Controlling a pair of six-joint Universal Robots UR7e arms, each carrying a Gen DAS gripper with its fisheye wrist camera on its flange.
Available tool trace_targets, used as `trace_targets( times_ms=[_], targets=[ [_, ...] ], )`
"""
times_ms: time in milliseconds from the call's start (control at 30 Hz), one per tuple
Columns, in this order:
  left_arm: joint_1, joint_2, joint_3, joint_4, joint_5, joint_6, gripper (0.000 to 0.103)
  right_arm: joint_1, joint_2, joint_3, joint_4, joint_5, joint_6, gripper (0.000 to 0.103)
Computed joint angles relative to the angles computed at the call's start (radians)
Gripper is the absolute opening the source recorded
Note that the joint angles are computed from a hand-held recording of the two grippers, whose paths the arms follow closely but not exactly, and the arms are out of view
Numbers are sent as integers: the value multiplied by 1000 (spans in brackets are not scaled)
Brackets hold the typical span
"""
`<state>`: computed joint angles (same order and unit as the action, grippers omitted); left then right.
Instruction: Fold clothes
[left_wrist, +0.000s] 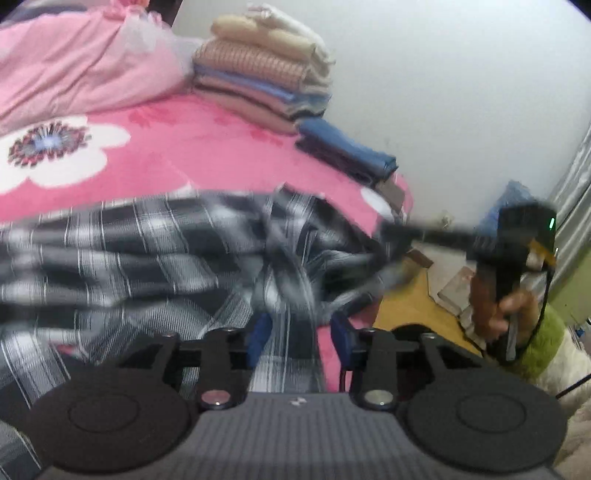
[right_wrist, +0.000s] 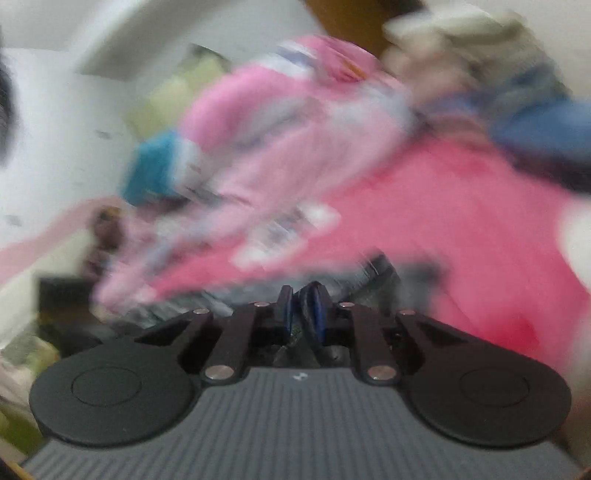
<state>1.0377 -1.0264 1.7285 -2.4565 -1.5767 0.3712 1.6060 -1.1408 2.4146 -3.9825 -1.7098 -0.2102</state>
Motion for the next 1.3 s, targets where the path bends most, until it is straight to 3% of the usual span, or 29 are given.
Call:
trace_targets(
  times_ms=[133,233,300,367,433,533,600,633,667,733,833,900,967,1033,1067,1133,1233,1300],
  targets=[
    [8,-9,-13,15,-18,-30,48,15,13,62,-44,-189,110,12],
    [15,-9,-23,-5,-39,-61,55,34,14,32,-60,-205,92,16],
    [8,9,-35,-19,-19,-83,55,47,16,-6,-56,-208,65,31],
    [-3,32,-43,-40,13,-91,55,59,25,-64,-8,-206,24,55],
    [-9,52,-49,-49,28,-97,55,74,59,-156,91,-234,-30,59],
    [-14,60,-45,-49,37,-94,55,91,127,-310,262,-326,-79,57],
    [-16,53,-37,-62,49,-90,55,79,134,-341,347,-328,-46,21],
    [-16,48,-34,-71,57,-88,55,72,125,-329,358,-300,-27,2],
    [-16,42,-30,-79,65,-87,55,68,114,-302,328,-262,-26,2],
    [-16,31,-22,-96,80,-83,55,49,80,-207,201,-115,-49,2],
    [-6,27,-29,-99,80,-96,55,-12,32,-27,-43,168,-45,2],
    [2,30,-37,-95,74,-101,55,-36,-1,64,-117,227,5,2],
    [6,44,-48,-87,76,-110,55,-23,-37,115,-84,130,31,6],
    [9,58,-62,-72,76,-125,55,29,-64,131,3,-65,76,9],
    [11,64,-68,-67,72,-132,55,54,-82,124,67,-163,106,19],
    [9,67,-67,-74,76,-133,55,92,-87,119,78,-305,140,28],
    [3,64,-59,-90,86,-115,55,101,-69,102,-84,-330,143,50],
    [-2,65,-56,-95,103,-110,55,110,-43,33,-80,-357,95,54]
  ],
)
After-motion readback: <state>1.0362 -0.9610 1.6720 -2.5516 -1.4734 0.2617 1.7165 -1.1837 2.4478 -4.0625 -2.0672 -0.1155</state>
